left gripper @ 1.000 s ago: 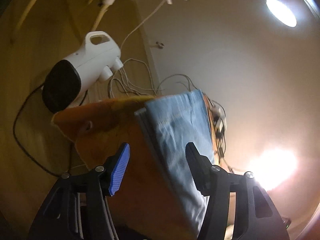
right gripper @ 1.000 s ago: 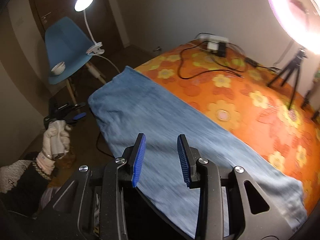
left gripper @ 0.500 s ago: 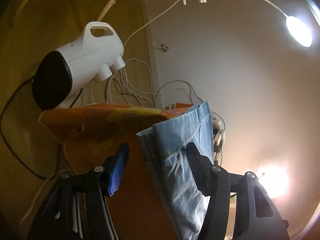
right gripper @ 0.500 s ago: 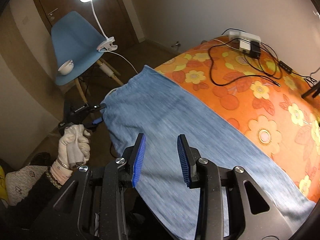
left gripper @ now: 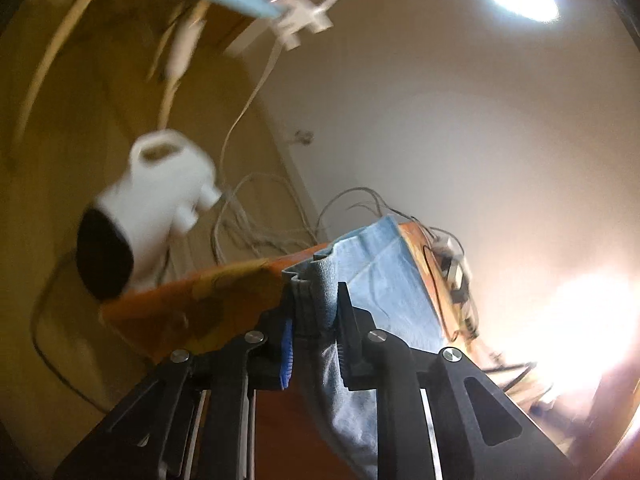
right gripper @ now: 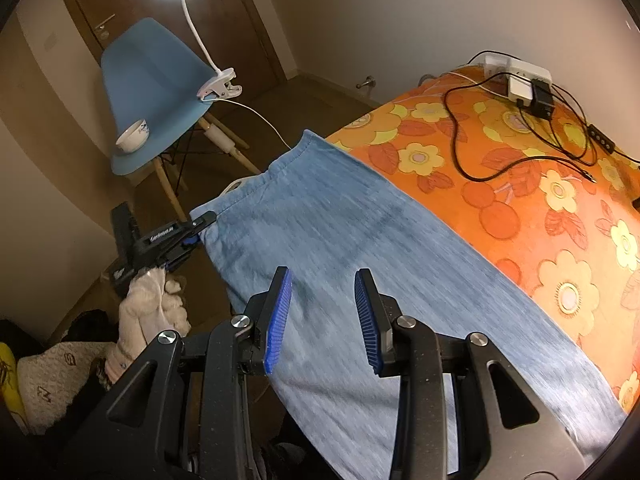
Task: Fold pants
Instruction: 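Grasp the jeans hem with the left tool while the right tool grasps the hem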
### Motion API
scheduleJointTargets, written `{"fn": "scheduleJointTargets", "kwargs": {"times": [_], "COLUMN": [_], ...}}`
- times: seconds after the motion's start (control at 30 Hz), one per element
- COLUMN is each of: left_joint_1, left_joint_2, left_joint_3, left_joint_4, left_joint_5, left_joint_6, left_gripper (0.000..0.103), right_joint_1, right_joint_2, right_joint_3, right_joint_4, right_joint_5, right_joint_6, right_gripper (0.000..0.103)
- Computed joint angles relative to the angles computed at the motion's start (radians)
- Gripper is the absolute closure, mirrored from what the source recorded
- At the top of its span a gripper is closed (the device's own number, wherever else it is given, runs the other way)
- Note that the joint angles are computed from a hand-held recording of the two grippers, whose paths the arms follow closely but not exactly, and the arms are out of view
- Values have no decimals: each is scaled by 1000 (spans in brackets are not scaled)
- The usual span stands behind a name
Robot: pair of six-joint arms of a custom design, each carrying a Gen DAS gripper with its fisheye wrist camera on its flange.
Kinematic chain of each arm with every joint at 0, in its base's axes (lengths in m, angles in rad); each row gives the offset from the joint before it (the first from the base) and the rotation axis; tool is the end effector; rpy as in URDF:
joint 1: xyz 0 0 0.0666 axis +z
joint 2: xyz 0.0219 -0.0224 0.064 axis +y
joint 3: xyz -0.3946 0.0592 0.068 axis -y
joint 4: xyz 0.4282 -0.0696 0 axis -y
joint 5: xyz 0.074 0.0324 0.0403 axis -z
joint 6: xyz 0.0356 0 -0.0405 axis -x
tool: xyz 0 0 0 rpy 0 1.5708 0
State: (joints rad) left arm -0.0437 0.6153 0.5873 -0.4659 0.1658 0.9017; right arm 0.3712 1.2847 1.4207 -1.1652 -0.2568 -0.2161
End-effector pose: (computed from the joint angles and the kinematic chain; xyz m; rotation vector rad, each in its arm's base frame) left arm 0.2624 -0.0178 0.3500 -0.7943 1.9920 -0.7409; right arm 0.4216 0.1734 0.4934 -0.2995 2.6302 0.5395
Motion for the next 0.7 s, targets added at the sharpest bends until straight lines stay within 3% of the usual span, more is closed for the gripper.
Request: {"fn": "scheduleJointTargets", "kwargs": {"times": [0.13,0.23,0.3,0.4,0.7], "left_joint_1": [-121,-206,-261,-306,-387], "left_joint_2": [-7,-4,8,29,60], "left_joint_3": [52,73,79,78,89], "left_joint_4": [-50,-59,-62,-61,-60], "left_joint_5": [-145,-207,-239,-260,-316], "left_joint_6": [-201,-338,-423,-495,-607], "left_gripper": [88,88,88,88,88], "right_joint_1": [4,7,10,22,73], "right_joint_2": [92,174,242,334,578], "right_joint_3": [70,139,198,281,549], "right_joint_4": [2,0,-13,-21,-130], "right_joint_5": [-38,-73,-107,-124,-155], "right_joint_6": [-27,-56,-72,-115,-162], "right_gripper": [70,68,53,50,50]}}
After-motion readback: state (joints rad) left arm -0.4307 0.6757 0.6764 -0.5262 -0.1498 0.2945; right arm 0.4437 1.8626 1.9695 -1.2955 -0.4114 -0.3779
